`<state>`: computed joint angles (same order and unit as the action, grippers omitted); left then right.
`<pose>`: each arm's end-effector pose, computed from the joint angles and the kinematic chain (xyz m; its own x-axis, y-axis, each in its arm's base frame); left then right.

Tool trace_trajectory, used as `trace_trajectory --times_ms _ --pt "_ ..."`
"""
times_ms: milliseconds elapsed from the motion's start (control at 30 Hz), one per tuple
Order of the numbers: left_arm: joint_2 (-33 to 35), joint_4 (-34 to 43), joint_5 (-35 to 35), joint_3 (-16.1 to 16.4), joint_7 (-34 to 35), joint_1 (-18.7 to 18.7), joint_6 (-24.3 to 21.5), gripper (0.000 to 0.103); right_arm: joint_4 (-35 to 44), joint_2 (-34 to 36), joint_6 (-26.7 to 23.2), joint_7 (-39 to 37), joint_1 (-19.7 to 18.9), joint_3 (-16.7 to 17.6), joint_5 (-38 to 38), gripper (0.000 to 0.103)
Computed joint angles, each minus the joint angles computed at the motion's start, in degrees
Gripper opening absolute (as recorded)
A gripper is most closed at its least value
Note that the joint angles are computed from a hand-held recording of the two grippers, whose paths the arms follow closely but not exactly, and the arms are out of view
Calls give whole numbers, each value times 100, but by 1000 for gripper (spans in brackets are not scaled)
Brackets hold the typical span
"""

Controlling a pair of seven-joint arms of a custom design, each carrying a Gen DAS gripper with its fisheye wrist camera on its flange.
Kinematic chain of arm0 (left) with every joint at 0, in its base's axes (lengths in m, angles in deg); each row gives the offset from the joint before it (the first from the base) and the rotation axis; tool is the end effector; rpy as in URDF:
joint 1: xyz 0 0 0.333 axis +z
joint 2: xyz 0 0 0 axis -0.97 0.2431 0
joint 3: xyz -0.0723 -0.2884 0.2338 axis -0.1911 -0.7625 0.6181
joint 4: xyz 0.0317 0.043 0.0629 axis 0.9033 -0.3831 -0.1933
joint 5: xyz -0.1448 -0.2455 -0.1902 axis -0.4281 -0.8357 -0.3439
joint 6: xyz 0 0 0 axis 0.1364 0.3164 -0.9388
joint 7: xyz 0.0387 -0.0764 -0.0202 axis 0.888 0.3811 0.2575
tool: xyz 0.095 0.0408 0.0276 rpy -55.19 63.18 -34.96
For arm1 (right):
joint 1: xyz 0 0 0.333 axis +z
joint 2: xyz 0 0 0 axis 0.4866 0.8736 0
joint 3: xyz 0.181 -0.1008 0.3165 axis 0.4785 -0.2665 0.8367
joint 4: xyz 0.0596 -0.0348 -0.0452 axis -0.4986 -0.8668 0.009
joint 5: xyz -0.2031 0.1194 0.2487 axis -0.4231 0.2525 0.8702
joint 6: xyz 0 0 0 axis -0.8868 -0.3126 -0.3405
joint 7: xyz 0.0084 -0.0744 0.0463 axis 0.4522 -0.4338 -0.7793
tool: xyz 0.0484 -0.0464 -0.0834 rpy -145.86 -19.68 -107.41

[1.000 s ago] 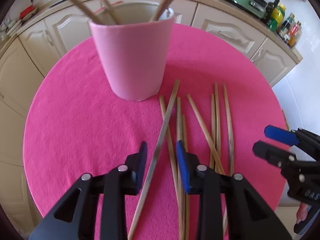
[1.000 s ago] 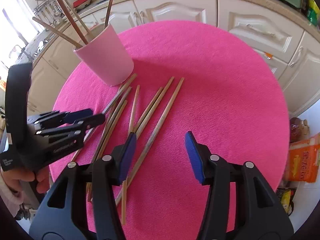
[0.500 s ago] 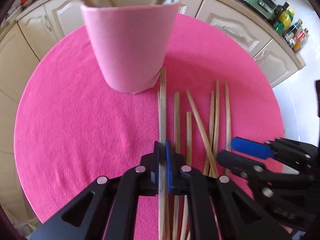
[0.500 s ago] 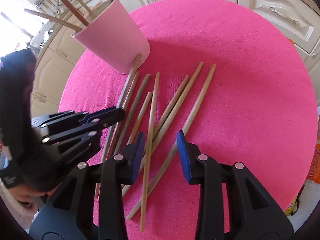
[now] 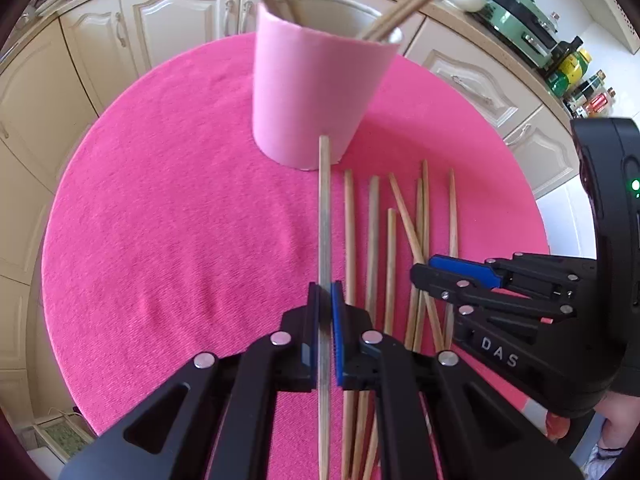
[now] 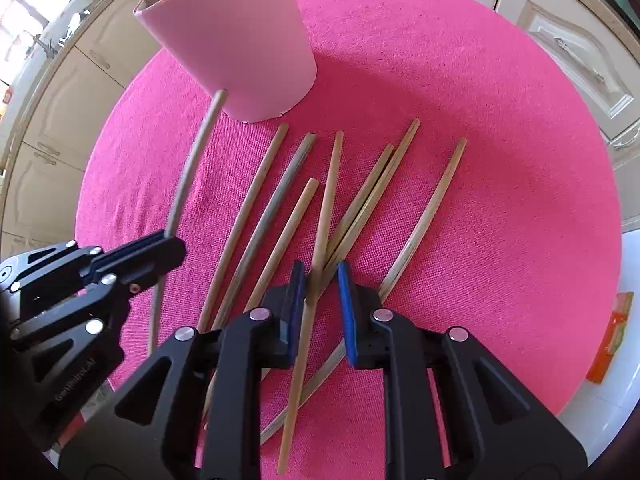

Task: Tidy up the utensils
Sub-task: 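Lower the left tool onto another chopstick while the right tool grasps one too, then raise the left tool's chopstick upright over the pink cup while the right tool carries its chopstick there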

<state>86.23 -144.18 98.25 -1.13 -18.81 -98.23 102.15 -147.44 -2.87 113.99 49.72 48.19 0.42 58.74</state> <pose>0.6092 -0.4053 0.4523 0.1239 -0.9660 0.2268 -0.9237 -0.1958 -0.3292 0.6654 0.2338 0.4638 0.4675 -0.8694 -0.1602 -0.8752 -0.4297 -0.2221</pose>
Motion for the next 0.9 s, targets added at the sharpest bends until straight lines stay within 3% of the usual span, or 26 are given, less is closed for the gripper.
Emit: trace_trajectory --times_ms 67,400,667,800,900 --pt "-33 -42 23 18 -28 -3 47 6 36 -2 -85 -4 -51 28 89 7" --pt "-302 -415 219 55 -170 11 463 6 -121 -223 -64 -72 -337 128 639 6" --pt "-703 -984 893 294 -688 -107 1486 6 -390 -652 415 -588 -686 346 1666 6" --pt "-890 -1086 1809 797 -1457 -499 1904 6 -482 -859 761 -861 -826 431 2213 6" --pt "-1057 -1118 2843 1303 -2526 -858 2137 6 -635 -1015 1283 -1064 -811 497 2617 6"
